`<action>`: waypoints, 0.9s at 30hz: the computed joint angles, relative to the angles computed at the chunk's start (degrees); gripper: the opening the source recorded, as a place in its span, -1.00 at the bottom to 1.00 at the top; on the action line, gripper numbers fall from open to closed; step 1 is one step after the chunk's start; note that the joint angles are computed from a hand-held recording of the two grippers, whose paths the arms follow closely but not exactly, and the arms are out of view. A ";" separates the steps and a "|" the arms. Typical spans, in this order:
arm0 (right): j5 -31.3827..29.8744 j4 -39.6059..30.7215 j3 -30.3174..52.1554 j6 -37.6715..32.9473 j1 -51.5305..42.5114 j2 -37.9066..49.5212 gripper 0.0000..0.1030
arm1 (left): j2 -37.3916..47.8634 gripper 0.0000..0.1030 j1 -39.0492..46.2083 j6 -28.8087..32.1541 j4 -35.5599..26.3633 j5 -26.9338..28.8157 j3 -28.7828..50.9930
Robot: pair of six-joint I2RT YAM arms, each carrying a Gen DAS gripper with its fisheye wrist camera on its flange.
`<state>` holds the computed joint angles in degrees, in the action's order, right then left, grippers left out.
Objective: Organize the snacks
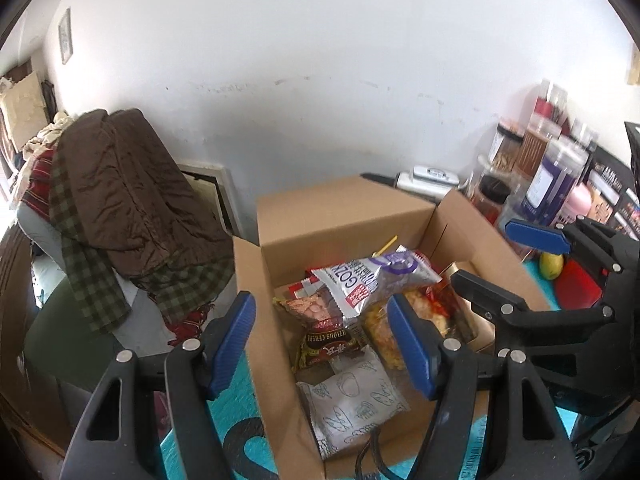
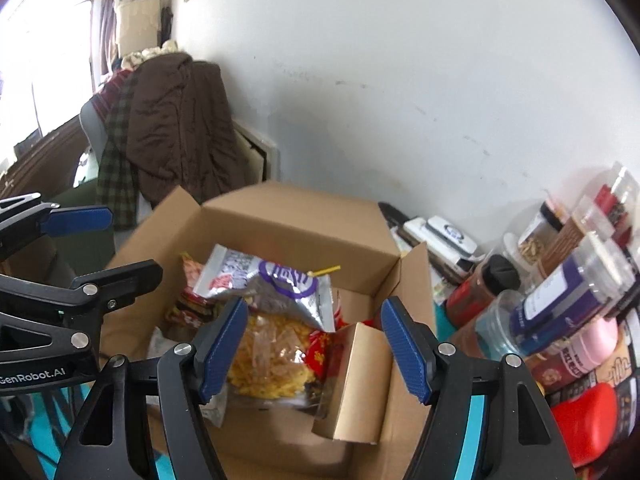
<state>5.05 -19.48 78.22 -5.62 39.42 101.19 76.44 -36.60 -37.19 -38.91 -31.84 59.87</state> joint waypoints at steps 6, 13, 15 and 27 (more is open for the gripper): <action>2.18 1.30 -4.03 0.81 1.36 -6.98 0.36 | -3.60 0.32 -5.80 -4.10 -5.99 -6.62 2.59; 3.73 1.70 -8.71 2.23 2.58 -15.64 0.36 | -5.19 0.57 -14.96 -12.09 -15.29 -15.97 7.25; 4.32 2.01 -10.19 2.29 3.05 -18.09 0.39 | -5.05 0.65 -18.27 -15.58 -18.61 -19.56 8.74; 9.34 1.16 -22.74 5.64 6.90 -36.91 0.62 | 3.70 0.93 -38.96 -50.81 -49.05 -31.26 19.75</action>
<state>14.40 -18.32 55.48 0.01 46.32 64.29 80.15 -75.56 -87.99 -87.96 -63.09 79.63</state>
